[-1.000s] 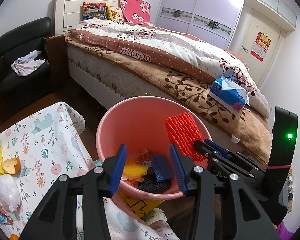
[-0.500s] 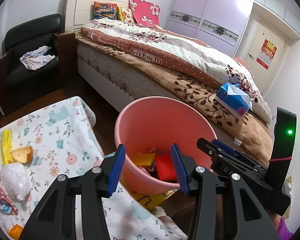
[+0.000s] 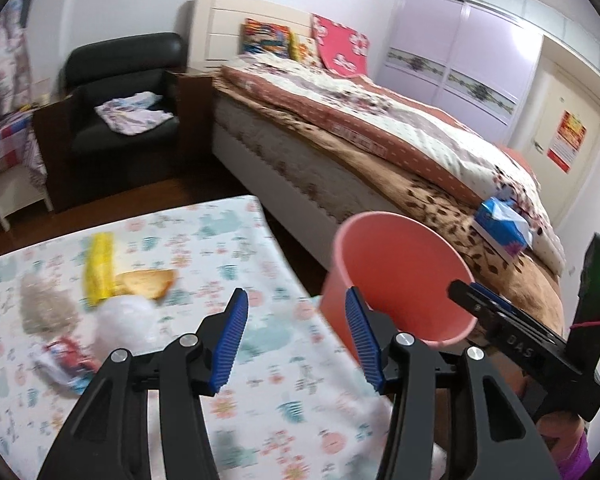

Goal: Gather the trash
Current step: 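Move both open tools back over the table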

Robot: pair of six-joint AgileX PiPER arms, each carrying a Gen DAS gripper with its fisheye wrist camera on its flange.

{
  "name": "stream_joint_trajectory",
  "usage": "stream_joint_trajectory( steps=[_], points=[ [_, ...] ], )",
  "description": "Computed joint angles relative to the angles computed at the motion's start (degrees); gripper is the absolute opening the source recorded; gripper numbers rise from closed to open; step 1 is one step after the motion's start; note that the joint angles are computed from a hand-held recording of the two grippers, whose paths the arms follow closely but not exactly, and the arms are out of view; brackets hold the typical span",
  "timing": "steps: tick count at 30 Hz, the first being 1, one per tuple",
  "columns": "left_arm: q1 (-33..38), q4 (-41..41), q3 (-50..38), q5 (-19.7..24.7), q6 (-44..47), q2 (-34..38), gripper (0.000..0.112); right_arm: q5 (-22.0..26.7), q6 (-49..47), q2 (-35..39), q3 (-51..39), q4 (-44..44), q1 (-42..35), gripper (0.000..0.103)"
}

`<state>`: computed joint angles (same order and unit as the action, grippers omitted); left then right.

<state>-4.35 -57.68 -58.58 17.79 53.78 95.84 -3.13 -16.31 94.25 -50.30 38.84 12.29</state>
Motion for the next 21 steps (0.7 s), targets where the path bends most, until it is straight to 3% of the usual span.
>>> stream_joint_trajectory(
  steps=[6, 9, 14, 21],
  points=[
    [8.6, -4.3, 4.4, 2.4, 6.8, -4.4, 0.054, -2.5, -18.7, -2.2, 1.2, 19.9, 5.1, 0.043],
    [13.4, -7.5, 6.4, 3.9, 11.9, -6.4, 0.055, -3.6, -19.9, -2.8, 1.7, 21.8, 7.3, 0.043],
    [19.6, -9.4, 9.1, 4.5, 18.9, -8.3, 0.056, -3.9, -11.7, -3.0, 2.1, 14.6, 10.8, 0.043],
    [28.5, -9.2, 12.6, 6.9, 25.2, -6.4, 0.057, -3.0, -22.0, -0.5, 0.1, 24.2, 14.6, 0.043]
  ],
)
